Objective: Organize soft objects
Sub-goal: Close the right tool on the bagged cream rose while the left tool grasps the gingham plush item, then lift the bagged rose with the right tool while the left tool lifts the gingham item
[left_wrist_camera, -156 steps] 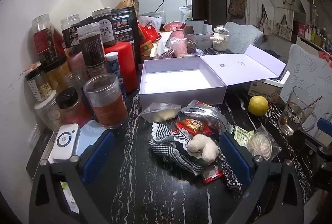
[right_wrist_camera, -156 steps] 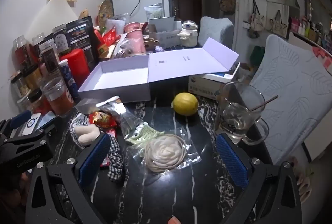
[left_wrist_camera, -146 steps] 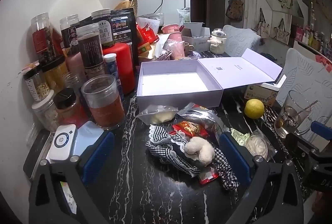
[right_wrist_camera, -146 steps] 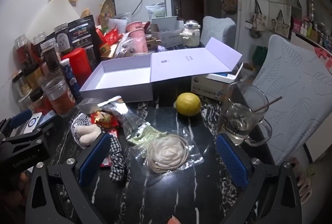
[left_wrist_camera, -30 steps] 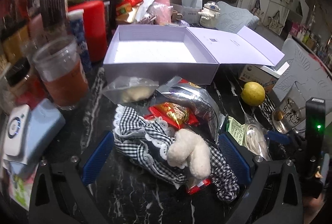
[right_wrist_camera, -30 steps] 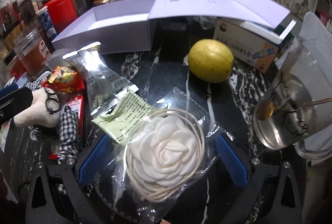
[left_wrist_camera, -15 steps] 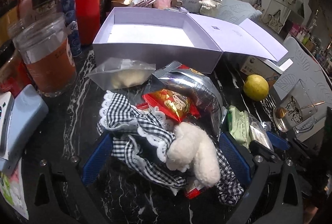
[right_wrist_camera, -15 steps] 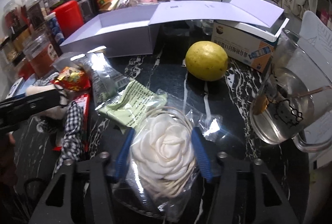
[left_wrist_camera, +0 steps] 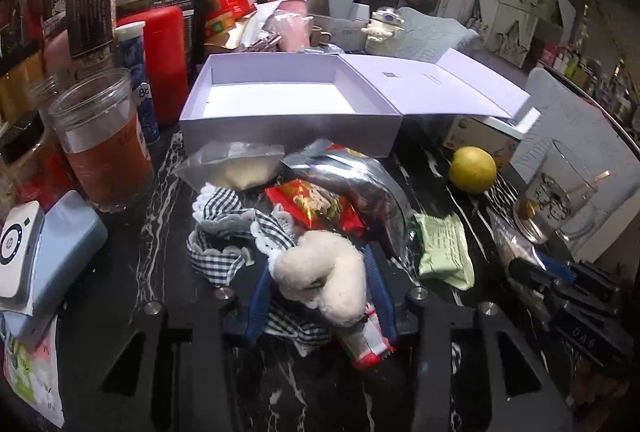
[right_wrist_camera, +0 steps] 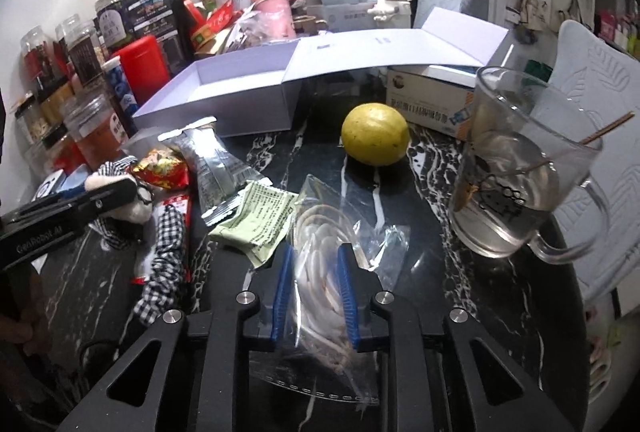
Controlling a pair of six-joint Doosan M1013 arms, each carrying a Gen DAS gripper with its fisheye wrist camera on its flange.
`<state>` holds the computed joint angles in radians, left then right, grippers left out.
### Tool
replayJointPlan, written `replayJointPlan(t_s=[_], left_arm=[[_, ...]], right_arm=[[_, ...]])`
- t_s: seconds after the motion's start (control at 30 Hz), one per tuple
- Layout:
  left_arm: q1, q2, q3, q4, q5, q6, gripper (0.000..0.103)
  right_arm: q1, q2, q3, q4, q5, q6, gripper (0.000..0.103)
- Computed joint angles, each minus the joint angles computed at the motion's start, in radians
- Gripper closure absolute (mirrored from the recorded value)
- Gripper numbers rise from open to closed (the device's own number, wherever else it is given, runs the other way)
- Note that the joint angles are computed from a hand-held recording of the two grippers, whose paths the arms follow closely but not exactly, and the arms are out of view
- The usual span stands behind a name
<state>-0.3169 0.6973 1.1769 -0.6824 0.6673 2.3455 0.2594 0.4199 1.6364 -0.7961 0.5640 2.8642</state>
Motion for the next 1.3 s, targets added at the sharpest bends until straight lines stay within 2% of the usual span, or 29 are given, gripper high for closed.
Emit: replayJointPlan(t_s=[0.3,0.4,0.57,0.63,0.67,0.7,0.73,0.77,0.8,0.83,0.9,1.0,1.07,1.13,1.2,1.3], left_arm=[[0.033,-0.026,0.043,-0.003,0.02,0.014,0.061],[0.046,-0.042,0.07,0.006,0.007,0.021,0.061],[0.064,-0.051,0.085,0.02,0.017,-0.001,0.06],[0.064,-0.045,0.075,0.057,0.026,-0.05,0.05],[0.058,-0.034,0.059,0.124,0.036,-0.127,0.043],[0.056,-0.028,0.05,0.157,0.043,-0.164,0.032],[0.053,-0.02,0.038,0.186,0.055,-0.202,0.031],[0.052,-0.013,0.031,0.191,0.06,-0.216,0.031],[0.052,-0.013,0.035,0.191,0.053,-0.218,0.03],[0.051,-0.012,0.036,0.193,0.043,-0.222,0.03],[0.048,-0.011,0.036,0.204,0.032,-0.238,0.03],[0.045,-0.008,0.028,0.221,0.029,-0.262,0.03],[0.045,-0.02,0.046,0.2,-0.008,-0.24,0.03],[0.044,-0.032,0.064,0.175,-0.051,-0.206,0.03],[0.045,-0.043,0.077,0.149,-0.085,-0.183,0.03],[0.045,-0.051,0.081,0.147,-0.111,-0.182,0.03]], right_arm=[[0.025,-0.018,0.018,-0.015,-0.033,0.007,0.082],[0.037,-0.012,0.012,-0.013,-0.044,-0.014,0.082],[0.059,0.007,-0.009,-0.015,-0.017,-0.061,0.081],[0.067,0.014,-0.016,-0.028,0.0,-0.065,0.077],[0.072,0.02,-0.023,-0.027,0.015,-0.079,0.077],[0.076,0.024,-0.027,-0.032,0.03,-0.085,0.076],[0.079,0.028,-0.031,-0.034,0.042,-0.092,0.075],[0.084,0.034,-0.037,-0.035,0.063,-0.105,0.07],[0.085,0.035,-0.038,-0.037,0.07,-0.108,0.06],[0.087,0.034,-0.035,-0.043,0.076,-0.106,0.054],[0.088,0.032,-0.028,-0.054,0.078,-0.095,0.035],[0.087,0.03,-0.02,-0.06,0.089,-0.076,0.028],[0.082,0.03,-0.018,-0.034,0.092,-0.076,0.024],[0.074,0.032,-0.019,0.004,0.095,-0.083,0.015],[0.07,0.034,-0.023,0.026,0.108,-0.07,0.0],[0.066,0.04,-0.029,0.032,0.125,-0.027,0.0]])
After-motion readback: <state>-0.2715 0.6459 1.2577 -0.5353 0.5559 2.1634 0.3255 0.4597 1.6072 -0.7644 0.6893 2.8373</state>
